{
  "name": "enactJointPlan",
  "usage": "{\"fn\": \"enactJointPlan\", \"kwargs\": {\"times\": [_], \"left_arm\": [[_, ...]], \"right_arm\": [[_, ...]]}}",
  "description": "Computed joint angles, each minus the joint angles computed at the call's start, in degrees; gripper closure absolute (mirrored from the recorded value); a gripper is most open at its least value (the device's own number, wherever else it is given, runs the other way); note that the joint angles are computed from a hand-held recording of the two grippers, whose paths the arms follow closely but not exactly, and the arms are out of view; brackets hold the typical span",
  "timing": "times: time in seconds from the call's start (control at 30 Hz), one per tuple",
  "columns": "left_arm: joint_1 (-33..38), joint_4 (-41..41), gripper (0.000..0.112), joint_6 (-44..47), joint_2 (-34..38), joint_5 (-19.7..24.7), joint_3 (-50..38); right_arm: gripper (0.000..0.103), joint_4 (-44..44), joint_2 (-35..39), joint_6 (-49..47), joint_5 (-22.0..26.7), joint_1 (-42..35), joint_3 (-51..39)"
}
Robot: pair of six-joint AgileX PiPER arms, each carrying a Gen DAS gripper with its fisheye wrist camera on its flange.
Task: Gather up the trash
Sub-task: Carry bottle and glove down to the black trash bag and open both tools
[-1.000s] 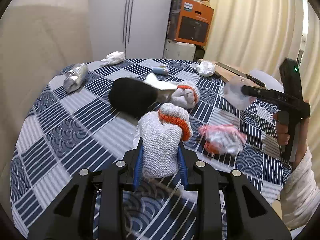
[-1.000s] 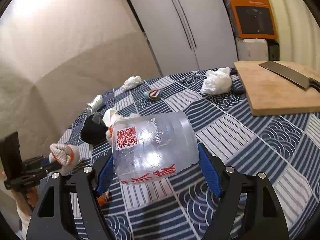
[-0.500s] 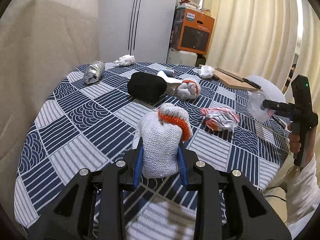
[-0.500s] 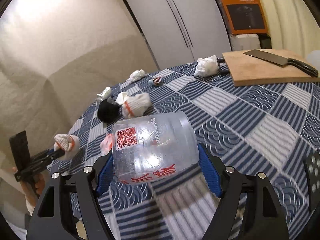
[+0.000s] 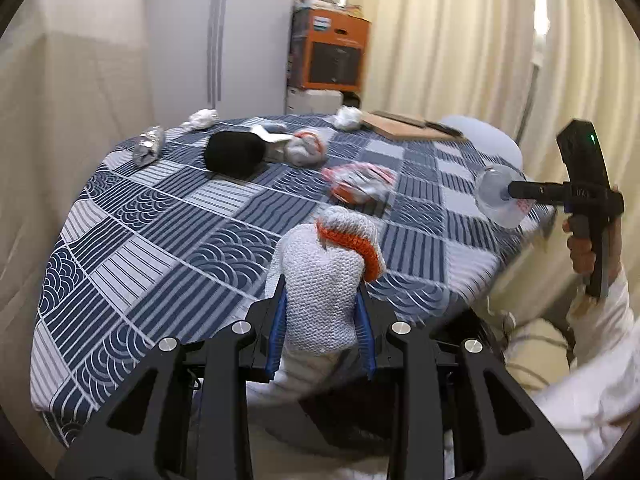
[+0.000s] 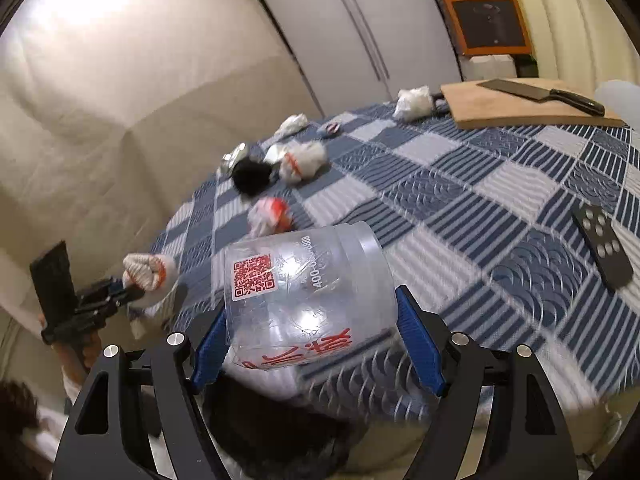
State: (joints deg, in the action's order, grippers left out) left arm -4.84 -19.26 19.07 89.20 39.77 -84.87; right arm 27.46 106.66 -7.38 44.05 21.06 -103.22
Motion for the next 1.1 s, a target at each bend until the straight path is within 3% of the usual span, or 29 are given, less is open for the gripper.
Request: {"fn": "enactJointPlan", "kwargs": {"times": [0.33, 0.77, 0.83, 0.87, 0.9, 1.1], "left_arm": [[-4.7, -0.9, 0.081, 7.2, -4.1, 3.0, 4.7], [-9.1, 2.5, 0.079, 7.7, -0.7, 9.1, 2.9], [-9.5, 2.1, 0.062, 8.1, -0.6, 8.9, 3.5], [-9.6, 1.6, 0.036, 8.0, -0.8, 8.1, 4.2], [-9.5, 1.2, 0.021, 7.9, -1.2, 7.0, 4.9], [-6.2, -4.8, 0.015, 9.7, -2.3, 4.5, 6.8]], "right_arm": [[0.031, 0.8, -5.6, -2.7, 5.9, 5.1, 8.2], [0.029, 2.4, 0.2, -3.6, 10.4, 8.3, 6.7], [0.020, 3.3, 1.3, -4.2, 10.3, 8.4, 6.2], [0.016, 3.8, 1.6, -4.6, 10.0, 8.4, 6.1], [0.016, 3.5, 1.7, -4.6, 9.7, 8.6, 6.1], [0.015, 1.6, 0.7, -4.1, 8.3, 8.8, 7.0]]}}
